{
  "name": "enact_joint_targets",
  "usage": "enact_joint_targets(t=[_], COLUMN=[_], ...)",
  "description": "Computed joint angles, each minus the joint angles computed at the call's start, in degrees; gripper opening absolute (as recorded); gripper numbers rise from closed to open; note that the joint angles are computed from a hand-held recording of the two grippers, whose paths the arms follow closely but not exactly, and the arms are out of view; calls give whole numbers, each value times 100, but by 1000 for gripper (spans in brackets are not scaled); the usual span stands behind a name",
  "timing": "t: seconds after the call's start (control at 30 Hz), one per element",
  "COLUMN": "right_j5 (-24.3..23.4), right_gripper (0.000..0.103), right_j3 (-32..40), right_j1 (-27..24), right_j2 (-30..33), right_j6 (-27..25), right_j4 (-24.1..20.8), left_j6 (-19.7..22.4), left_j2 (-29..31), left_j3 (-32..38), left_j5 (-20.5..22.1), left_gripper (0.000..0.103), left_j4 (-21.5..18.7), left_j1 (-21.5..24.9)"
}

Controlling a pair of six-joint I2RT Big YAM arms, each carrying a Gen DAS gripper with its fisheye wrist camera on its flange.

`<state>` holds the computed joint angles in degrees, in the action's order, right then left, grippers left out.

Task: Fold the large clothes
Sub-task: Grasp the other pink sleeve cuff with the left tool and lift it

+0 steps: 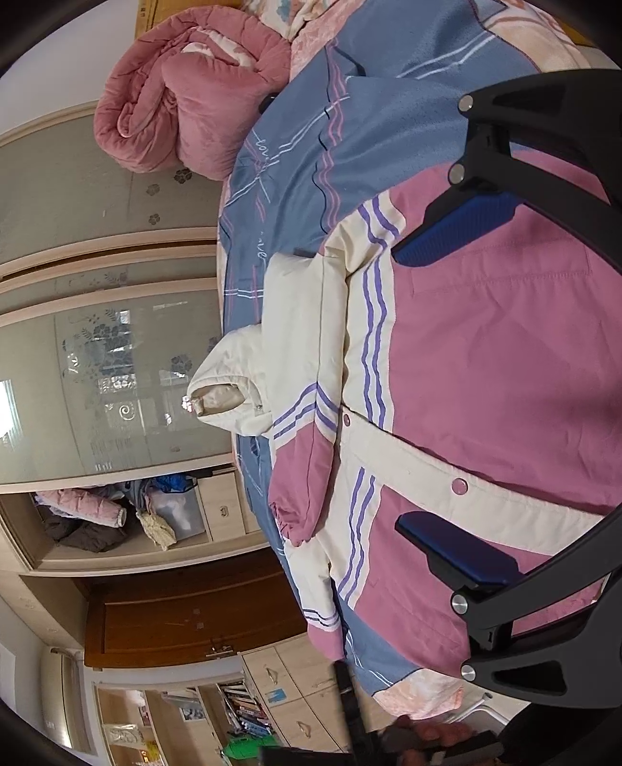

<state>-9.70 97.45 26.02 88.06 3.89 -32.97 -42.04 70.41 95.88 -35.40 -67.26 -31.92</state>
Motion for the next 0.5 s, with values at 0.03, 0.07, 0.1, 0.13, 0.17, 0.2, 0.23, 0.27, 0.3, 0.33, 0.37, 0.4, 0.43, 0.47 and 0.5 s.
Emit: enact_joint_targets(t=[0.03, 0.07, 0.1, 0.13, 0.17, 0.2, 0.23, 0.27, 0.3, 0.33, 0.37, 0.4, 0.43, 0.47, 0.5], right_j5=[-1, -7, -16, -23, -32, -38, -48, -51, -49, -48, -61, -99, -124, -140, -159], right_gripper=[102, 102, 102, 102, 102, 102, 102, 102, 102, 102, 102, 102, 102, 102, 102], right_j3=[18, 43, 79, 94, 120, 140, 152, 153, 150, 154, 164, 169, 170, 172, 169], right_j1=[26, 55, 98, 123, 158, 193, 232, 259, 279, 289, 295, 287, 280, 275, 265], right_j2=[16, 37, 69, 83, 103, 120, 133, 139, 143, 146, 152, 155, 152, 150, 145], right_j6=[-5, -15, -40, -63, -97, -137, -213, -285, -356, -394, -418, -415, -402, -390, -377], right_j4=[-1, -6, -27, -43, -74, -100, -128, -146, -163, -185, -213, -237, -247, -249, -245], left_j6=[-294, -490, -734, -988, -1199, -1408, -1667, -1801, -2054, -2234, -2508, -2702, -3020, -3214, -3375], left_j2=[-266, -440, -667, -960, -1168, -1327, -1543, -1624, -1755, -1813, -1885, -1939, -2016, -2058, -2060], left_j3=[-215, -376, -592, -884, -1096, -1263, -1538, -1664, -1903, -2028, -2208, -2344, -2567, -2718, -2842], left_j5=[221, 345, 542, 910, 1249, 1549, 1986, 2256, 2670, 2908, 3191, 3355, 3549, 3740, 3952], left_gripper=[101, 101, 101, 101, 101, 101, 101, 101, 101, 101, 101, 101, 101, 101, 100], left_j4=[252, 416, 629, 959, 1191, 1358, 1672, 1853, 2145, 2274, 2440, 2577, 2823, 3012, 3202], left_j1=[302, 492, 764, 1176, 1562, 1943, 2511, 2838, 3338, 3636, 4013, 4256, 4586, 4828, 5046])
